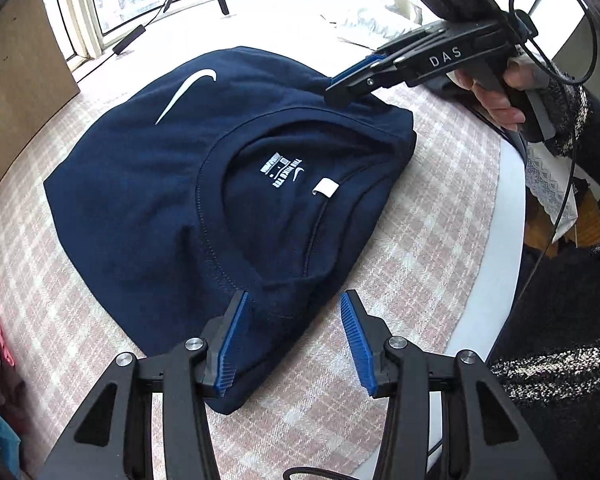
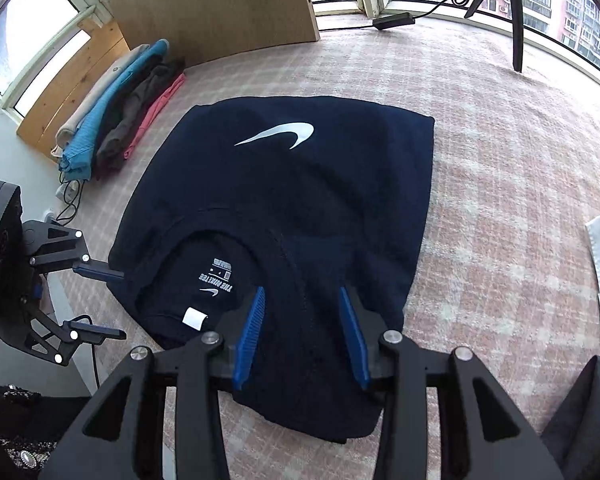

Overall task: Fold clothes
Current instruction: 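Smooth the folded sweatshirt flat with both open tools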

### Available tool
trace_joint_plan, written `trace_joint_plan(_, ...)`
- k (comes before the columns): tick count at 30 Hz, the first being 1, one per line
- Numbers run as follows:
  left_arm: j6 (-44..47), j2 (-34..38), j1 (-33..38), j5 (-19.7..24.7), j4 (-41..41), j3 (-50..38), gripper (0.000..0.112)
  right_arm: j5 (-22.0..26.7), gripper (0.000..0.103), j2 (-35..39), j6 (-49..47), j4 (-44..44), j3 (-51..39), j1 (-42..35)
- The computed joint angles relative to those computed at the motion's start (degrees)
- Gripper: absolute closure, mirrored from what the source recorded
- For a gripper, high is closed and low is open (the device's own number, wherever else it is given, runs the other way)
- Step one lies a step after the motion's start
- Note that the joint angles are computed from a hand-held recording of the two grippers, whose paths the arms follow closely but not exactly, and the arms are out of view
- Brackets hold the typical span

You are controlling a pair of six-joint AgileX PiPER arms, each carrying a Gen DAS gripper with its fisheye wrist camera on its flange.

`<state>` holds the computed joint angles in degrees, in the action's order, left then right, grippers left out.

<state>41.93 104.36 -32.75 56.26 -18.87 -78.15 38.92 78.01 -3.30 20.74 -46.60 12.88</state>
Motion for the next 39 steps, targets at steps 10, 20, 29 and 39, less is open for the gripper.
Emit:
trace_joint_plan(10,3.5,1.4,1.9,1.0,-1.4,-1.8,0.103,-1.6,0.065,2.2,1.9,-0.3,0.6,0.5)
trace_joint_plan(20,5.4,1.5,5.5,8.6,-3.5,-6.8,0.104,-0.7,0.065,6.6,5.7,-4.7,-3.0,3.3)
trace_joint_plan(29,3.8,0.6,4.7,10.6,0.1,-6.5,0.096,4.3,0.065,5.3,14.4,-16.5,-6.5,8.0)
trace_joint_plan(39,-2.4,4.0,3.6,3.4,-2.1,-8.2,0.088,5.5,0.065,3.4,14.4,-12.3,-4.8,14.2)
